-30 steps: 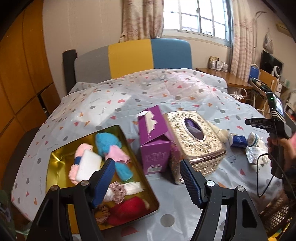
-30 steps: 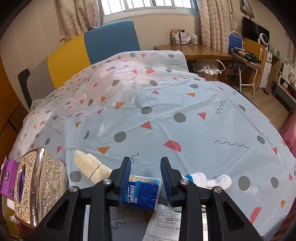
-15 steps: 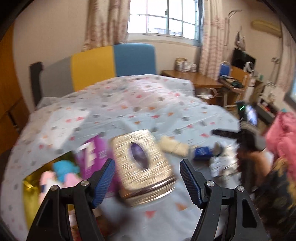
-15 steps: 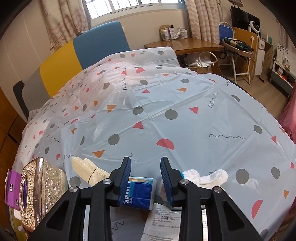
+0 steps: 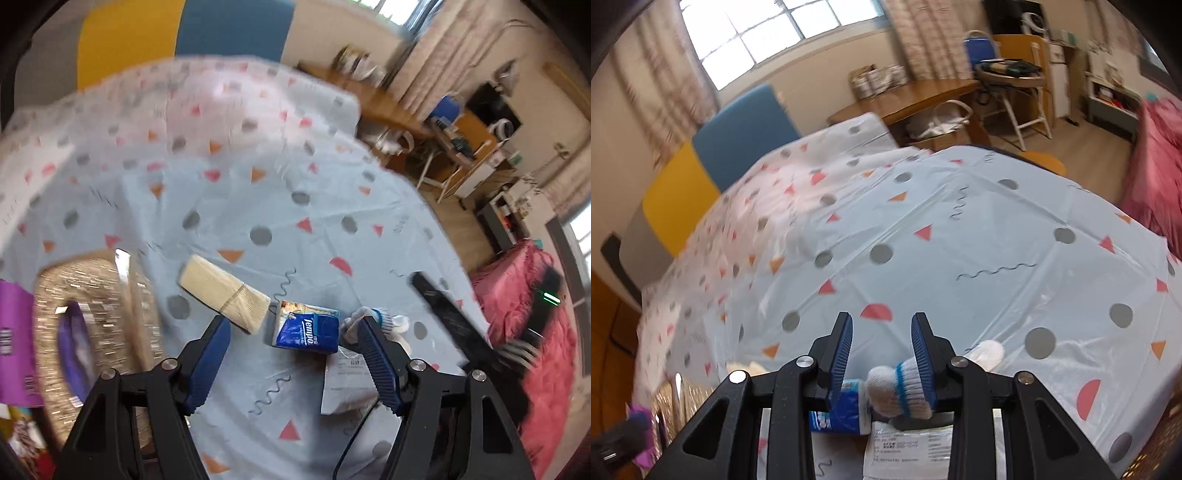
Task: Organize soft objects
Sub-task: 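Move both tools back to the beige mesh roll and tissue pack, then grasp the beige mesh roll with the left tool and lift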
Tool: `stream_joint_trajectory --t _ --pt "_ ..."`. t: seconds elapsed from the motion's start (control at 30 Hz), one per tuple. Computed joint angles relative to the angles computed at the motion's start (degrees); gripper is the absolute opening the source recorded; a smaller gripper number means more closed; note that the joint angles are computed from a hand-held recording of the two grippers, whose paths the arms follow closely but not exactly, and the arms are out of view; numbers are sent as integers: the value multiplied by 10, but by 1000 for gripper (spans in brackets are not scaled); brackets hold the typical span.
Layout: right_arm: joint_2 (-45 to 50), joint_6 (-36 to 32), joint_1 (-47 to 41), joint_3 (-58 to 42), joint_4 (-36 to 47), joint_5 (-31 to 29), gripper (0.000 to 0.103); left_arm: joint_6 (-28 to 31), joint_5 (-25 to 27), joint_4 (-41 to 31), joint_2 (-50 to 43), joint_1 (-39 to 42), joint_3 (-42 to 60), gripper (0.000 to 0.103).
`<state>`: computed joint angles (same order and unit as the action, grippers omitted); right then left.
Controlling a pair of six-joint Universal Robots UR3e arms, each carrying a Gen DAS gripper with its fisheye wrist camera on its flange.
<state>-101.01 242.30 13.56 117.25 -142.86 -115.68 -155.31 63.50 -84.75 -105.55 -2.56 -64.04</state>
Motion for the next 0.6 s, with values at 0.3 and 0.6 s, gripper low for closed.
stream_joint_trajectory --t 0.3,0.6 --pt "-35 2 -33 47 -49 49 36 -141 94 18 -133 -69 74 73" --pt "-55 3 -50 72 -76 82 36 -227 124 58 -202 -75 101 75"
